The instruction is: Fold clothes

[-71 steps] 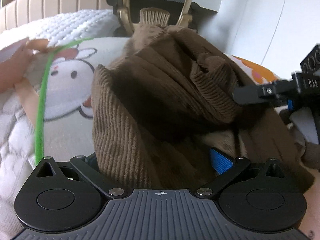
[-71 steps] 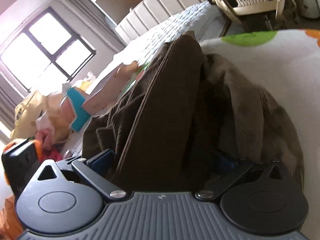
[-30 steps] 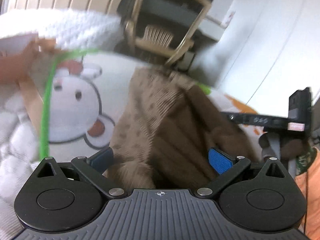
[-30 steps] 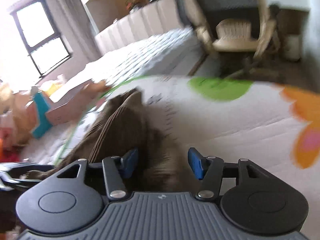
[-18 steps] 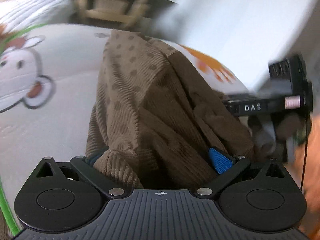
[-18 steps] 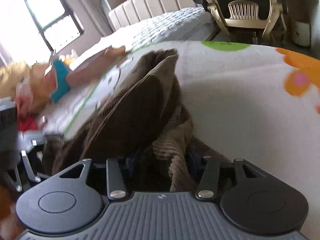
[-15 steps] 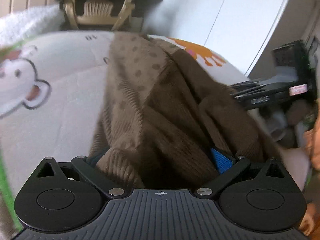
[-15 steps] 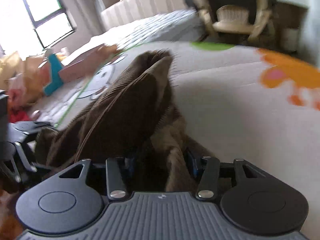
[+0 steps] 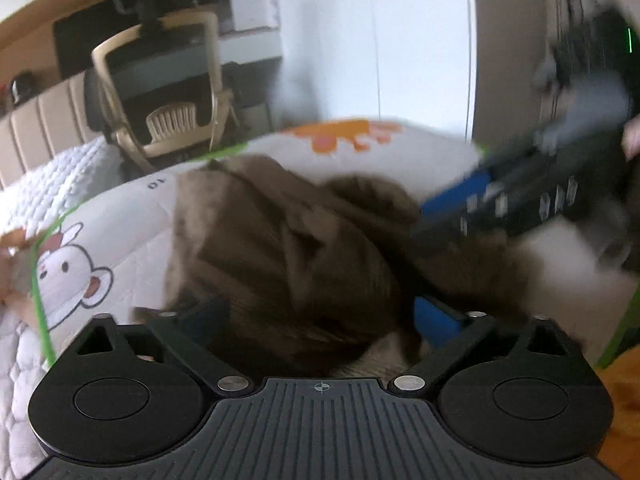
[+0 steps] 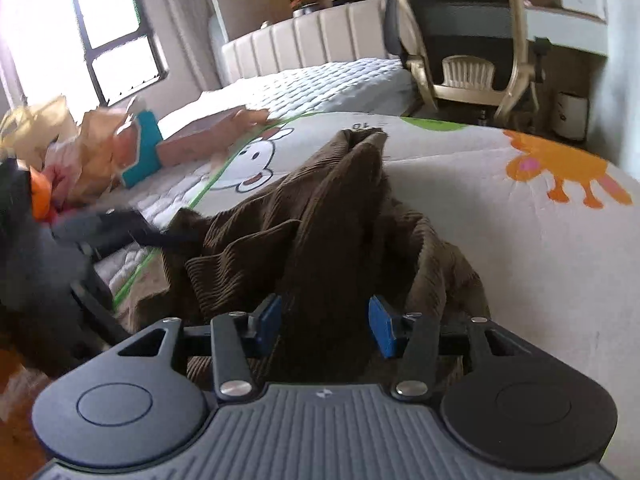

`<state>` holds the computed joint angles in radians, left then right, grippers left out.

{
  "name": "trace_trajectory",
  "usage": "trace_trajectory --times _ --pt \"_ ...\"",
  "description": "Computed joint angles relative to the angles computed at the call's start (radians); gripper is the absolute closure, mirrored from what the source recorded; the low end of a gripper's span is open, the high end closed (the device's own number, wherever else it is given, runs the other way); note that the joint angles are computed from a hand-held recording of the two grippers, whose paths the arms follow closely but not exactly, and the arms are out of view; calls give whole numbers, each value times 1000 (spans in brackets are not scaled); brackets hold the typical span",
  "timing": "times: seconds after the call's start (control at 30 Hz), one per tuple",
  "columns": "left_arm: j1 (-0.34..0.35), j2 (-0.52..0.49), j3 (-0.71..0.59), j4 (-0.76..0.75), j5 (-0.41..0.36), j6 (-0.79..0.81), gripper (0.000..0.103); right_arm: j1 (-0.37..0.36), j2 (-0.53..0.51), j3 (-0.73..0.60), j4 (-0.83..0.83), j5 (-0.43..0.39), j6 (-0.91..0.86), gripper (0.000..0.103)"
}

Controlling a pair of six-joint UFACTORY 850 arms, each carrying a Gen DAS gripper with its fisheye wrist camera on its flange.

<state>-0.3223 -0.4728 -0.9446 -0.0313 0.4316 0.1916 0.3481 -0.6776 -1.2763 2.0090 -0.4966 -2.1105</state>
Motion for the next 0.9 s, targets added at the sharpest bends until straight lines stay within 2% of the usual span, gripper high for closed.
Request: trace_trajectory --times 0.03,0.07,0.13,0.17,0.2,0.27,0.33,0.37,0.47,0.53,0.57,0.6,0.7,0.77,0.8,0.9 --pt "-10 -19 -18 -33 -13 36 36 -2 4 11 24 -3 -15 53" --pt "-11 -40 -39 -36 -33 31 41 -3 6 17 43 0 -26 53" --pt "-10 -60 -64 -52 -45 30 43 -9 4 26 63 -4 -27 53" --pt "-8 -63 -71 -39 -49 9 51 -9 3 30 68 -9 -27 53" --pt "-4 -66 -77 -18 -53 -20 63 -7 4 38 76 -16 -33 53" --pt "17 -54 -74 112 -49 -172 79 1 -5 31 66 -21 -24 52" --pt "34 -42 -70 150 -36 -235 82 13 -22 8 38 -20 -2 44" --pt "41 -36 -68 135 -26 -232 83 21 -36 -14 19 -11 3 34" --pt "62 -17 -64 90 0 -227 87 49 -100 -112 -76 54 38 31" --pt "94 -4 -68 5 28 -195 89 59 -135 -171 -155 86 77 41" --pt "110 4 -70 -46 49 -174 89 61 -148 -195 -192 95 94 56" --pt "128 11 -71 -119 79 -129 90 63 -155 -211 -215 100 99 64" --pt "182 23 -80 -354 168 32 90 60 -160 -239 -224 111 76 68" --pt "218 14 -106 -525 223 143 90 61 -153 -236 -105 149 -67 70" --pt "242 8 -123 -589 213 169 90 60 -151 -235 -39 165 -142 73" --pt "305 -12 -157 -654 96 159 88 51 -157 -252 119 206 -284 78"
